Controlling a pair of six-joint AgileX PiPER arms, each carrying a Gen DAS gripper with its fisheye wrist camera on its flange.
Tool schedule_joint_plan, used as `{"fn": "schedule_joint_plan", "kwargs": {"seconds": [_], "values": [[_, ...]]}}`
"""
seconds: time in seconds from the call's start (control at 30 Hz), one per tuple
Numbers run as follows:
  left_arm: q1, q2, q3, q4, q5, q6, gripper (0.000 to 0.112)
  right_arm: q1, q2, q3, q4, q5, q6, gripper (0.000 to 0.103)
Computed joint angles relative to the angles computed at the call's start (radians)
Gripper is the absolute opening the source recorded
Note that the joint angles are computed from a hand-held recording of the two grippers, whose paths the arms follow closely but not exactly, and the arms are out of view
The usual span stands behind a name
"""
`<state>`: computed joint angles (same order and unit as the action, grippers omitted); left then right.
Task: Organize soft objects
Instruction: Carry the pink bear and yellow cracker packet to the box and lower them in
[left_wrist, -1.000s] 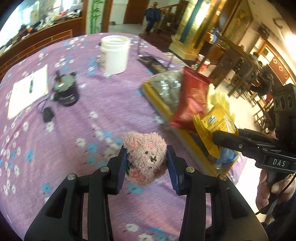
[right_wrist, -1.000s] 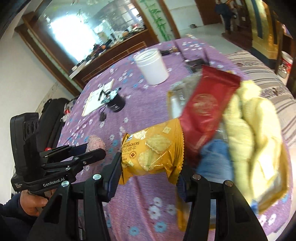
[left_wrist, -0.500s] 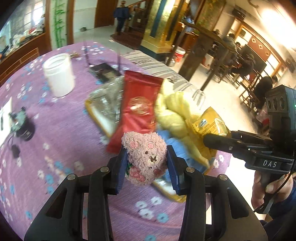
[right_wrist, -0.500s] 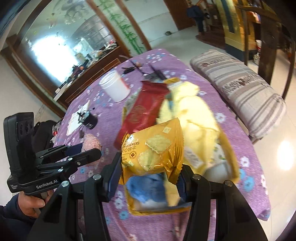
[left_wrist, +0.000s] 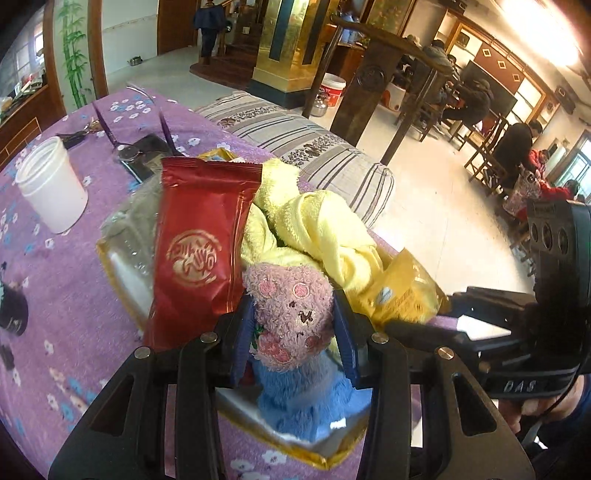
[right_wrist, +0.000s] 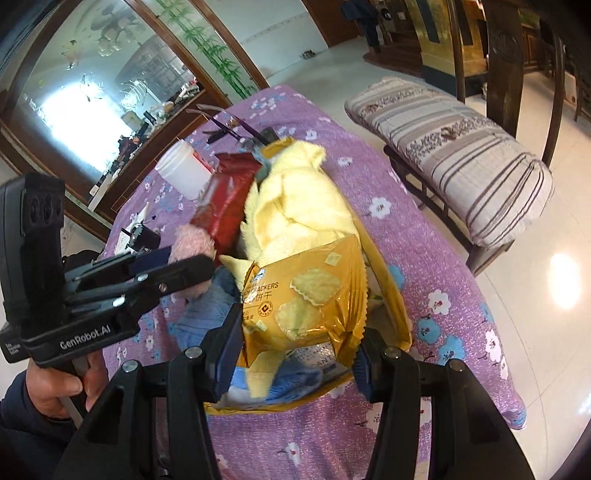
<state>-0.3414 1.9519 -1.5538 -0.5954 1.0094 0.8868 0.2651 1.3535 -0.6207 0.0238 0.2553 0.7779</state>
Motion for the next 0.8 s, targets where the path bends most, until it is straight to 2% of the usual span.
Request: {"fn": "schedule_joint_plan", "kwargs": {"seconds": [0.23,0.37,0.67,0.8], "values": [[-0.04,0.039,-0.032,0.046,0.003,-0.019,0.04,0.0,0.038,-0.007,0.093,0.014,-0.086,0.052],[-0.056,0.056,-0.047,0.059,0.002,-0.023,0.04,0.012,0.035,-0.005,0.05,0.021,-0.033,0.052],[-0.046,0.086,-0.073,0.06,0.024,-0.023,0.04,0.062,0.038,-0.019,-0.15,0.051,0.209,0.053],[-0.033,0.103,-0.083,0.052,0.047,-0.026,0.04,0.07,0.05,-0.031,-0.176,0.063,0.244,0.053]]}}
